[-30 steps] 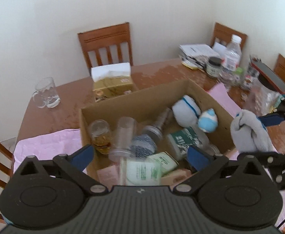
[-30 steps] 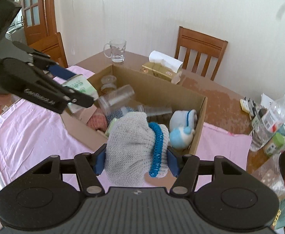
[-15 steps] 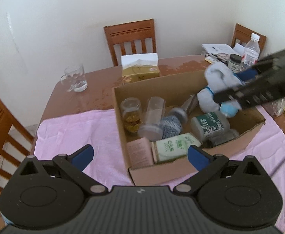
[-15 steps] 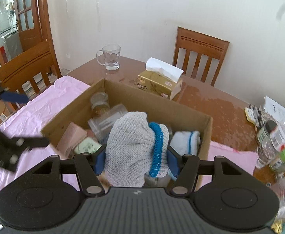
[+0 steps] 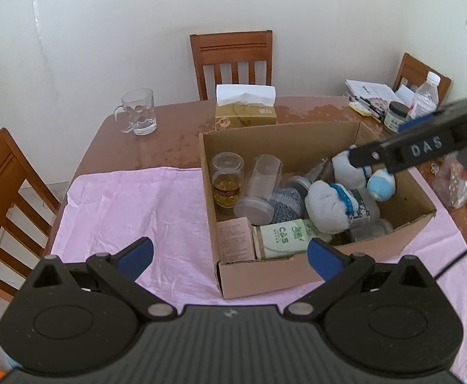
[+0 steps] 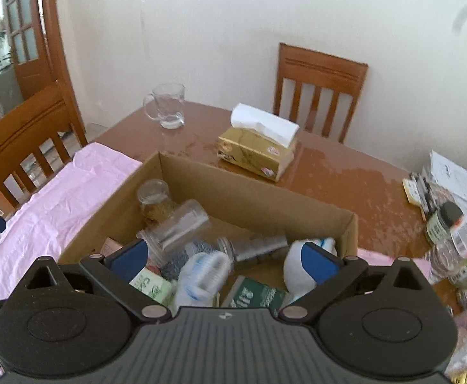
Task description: Organize objects
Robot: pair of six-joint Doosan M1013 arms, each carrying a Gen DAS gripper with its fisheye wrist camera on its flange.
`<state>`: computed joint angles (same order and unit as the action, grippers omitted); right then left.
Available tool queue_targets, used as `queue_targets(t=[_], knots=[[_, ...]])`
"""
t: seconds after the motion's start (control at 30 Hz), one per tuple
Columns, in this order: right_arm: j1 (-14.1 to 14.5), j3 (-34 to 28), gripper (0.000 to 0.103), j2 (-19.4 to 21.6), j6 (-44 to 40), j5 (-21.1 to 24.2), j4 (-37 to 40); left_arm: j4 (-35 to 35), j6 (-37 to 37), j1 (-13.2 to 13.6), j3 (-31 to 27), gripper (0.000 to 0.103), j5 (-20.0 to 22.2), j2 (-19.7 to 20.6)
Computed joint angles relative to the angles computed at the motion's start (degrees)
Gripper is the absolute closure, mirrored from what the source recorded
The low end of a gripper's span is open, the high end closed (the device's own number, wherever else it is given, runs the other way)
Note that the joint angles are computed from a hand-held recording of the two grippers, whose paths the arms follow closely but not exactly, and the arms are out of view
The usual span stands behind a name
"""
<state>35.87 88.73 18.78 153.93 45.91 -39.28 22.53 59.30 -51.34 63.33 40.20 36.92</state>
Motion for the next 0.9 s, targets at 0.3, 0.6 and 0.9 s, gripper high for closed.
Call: queue_targets(t=[0.3,0.6,0.9], knots=[[2.1,-1.5,0.000,0.3,5.3,11.5,2.4,-4.5,-3.2,-0.2,-5.4,0.001,11.4,2.8],[3.8,-0.9,0.000,0.7,11.5,15.5,10.9,-7.4,-3.5,-0.6,-7.5,0.001,16.1,3.4],[5.0,-0.9,0.000,-0.4,14.8,16.4,11.3,-6.2,-1.1,-1.2,-9.7,0.001,17.1,3.6]])
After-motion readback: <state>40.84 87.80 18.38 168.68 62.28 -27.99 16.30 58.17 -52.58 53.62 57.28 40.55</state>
